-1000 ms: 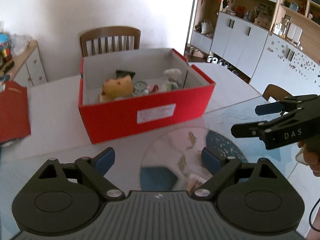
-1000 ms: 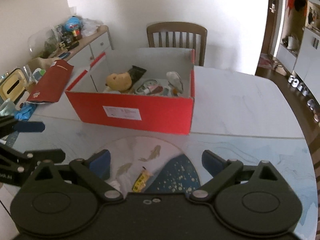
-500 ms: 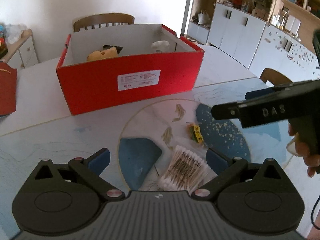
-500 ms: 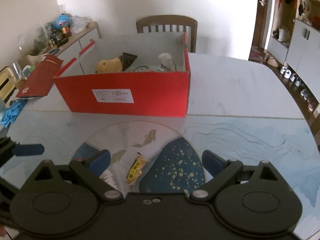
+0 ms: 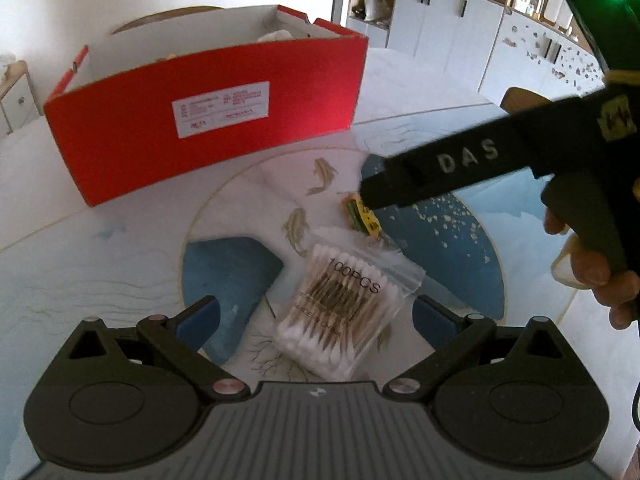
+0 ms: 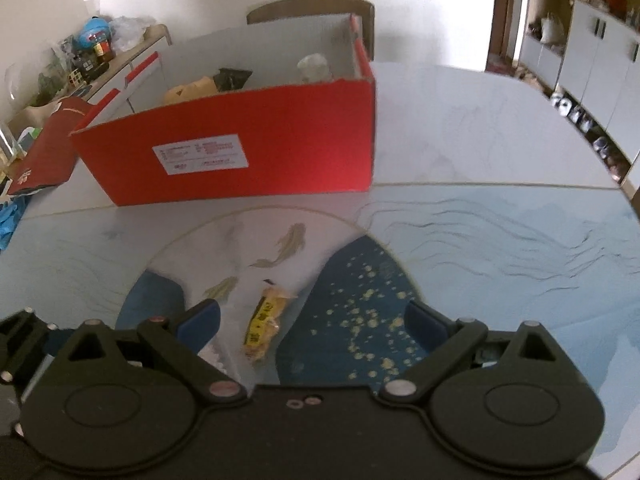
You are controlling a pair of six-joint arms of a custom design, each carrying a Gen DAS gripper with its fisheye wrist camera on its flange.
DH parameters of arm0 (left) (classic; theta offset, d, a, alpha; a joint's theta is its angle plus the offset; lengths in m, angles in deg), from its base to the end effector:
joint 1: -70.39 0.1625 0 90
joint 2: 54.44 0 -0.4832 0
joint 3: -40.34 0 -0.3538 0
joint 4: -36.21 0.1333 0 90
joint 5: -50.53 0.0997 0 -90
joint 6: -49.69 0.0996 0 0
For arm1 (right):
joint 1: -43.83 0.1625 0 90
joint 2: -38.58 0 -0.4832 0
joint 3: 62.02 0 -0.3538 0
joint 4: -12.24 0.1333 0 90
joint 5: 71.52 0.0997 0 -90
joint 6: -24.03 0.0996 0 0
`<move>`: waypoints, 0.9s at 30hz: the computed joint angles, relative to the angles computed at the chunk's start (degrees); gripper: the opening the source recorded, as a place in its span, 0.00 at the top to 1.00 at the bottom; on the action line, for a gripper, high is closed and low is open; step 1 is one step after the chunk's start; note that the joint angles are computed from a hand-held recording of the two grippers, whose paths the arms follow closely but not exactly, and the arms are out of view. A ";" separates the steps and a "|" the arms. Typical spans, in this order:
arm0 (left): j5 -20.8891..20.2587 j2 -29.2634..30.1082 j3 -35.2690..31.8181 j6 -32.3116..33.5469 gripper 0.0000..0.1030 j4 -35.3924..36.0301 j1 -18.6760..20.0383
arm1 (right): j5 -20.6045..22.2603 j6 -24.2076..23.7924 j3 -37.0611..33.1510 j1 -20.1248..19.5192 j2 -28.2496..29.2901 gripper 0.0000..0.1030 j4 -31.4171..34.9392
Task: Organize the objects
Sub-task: 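Move both tools back over the cotton swab bag and yellow snack stick, then grasp the cotton swab bag with the left tool while the right tool grasps the yellow snack stick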
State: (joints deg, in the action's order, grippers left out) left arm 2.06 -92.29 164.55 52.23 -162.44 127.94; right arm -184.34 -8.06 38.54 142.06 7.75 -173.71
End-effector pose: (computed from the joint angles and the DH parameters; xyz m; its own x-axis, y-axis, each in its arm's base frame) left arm -0.1132 -0.5496 0.0747 -0.7439 0.2239 -0.6297 0.5300 0.7716 -0.3517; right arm 0.1892 -0.6471 0.0399 -0.7254 -0.4398 0.5295 -0.6065 0.7722 -0.1895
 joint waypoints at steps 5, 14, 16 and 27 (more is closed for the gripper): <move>-0.59 1.31 -0.65 2.74 0.00 -0.33 0.55 | -1.16 0.66 -1.82 0.09 1.61 0.12 1.31; 0.39 3.49 -1.22 7.69 0.00 -3.30 0.95 | -4.10 1.59 -3.46 0.49 3.38 0.20 1.77; 0.51 3.61 -1.16 8.45 0.00 -3.73 0.89 | -4.66 0.93 -3.53 0.68 3.71 0.24 1.03; -1.43 3.00 0.43 12.03 0.33 -6.86 0.94 | -4.90 -2.91 -2.53 0.90 3.44 0.48 -0.18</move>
